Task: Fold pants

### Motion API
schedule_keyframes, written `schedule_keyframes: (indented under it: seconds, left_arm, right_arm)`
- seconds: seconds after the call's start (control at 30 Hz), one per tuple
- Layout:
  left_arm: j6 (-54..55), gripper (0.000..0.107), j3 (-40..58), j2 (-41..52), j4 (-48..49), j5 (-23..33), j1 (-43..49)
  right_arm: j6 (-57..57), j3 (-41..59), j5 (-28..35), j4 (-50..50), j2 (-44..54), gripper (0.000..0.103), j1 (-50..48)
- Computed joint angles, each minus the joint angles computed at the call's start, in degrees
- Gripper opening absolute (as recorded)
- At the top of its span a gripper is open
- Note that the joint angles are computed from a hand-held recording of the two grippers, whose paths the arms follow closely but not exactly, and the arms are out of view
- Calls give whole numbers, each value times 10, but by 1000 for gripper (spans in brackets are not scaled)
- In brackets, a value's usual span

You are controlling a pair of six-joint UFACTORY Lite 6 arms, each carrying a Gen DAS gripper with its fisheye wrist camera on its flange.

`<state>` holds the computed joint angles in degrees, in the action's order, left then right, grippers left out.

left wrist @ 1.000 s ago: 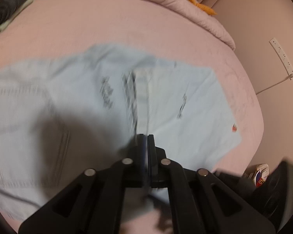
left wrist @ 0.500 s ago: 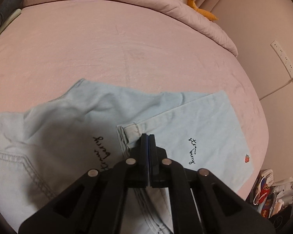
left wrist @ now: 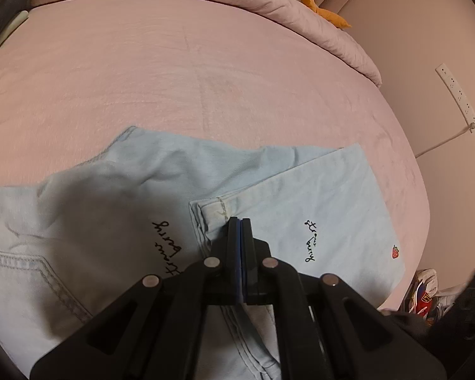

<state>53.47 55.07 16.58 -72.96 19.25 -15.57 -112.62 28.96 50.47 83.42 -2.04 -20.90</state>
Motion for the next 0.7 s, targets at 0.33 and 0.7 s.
schedule_keyframes:
  seconds: [0.33, 0.7]
  left_arm:
    - [-17, 4, 11, 8, 25, -4, -5]
    - [77, 5, -86, -70, -60, -27, 0]
  right_arm:
    - [-54, -67, -89, 6, -44, 6, 128]
    - [32, -45, 46, -87, -107, 7, -17]
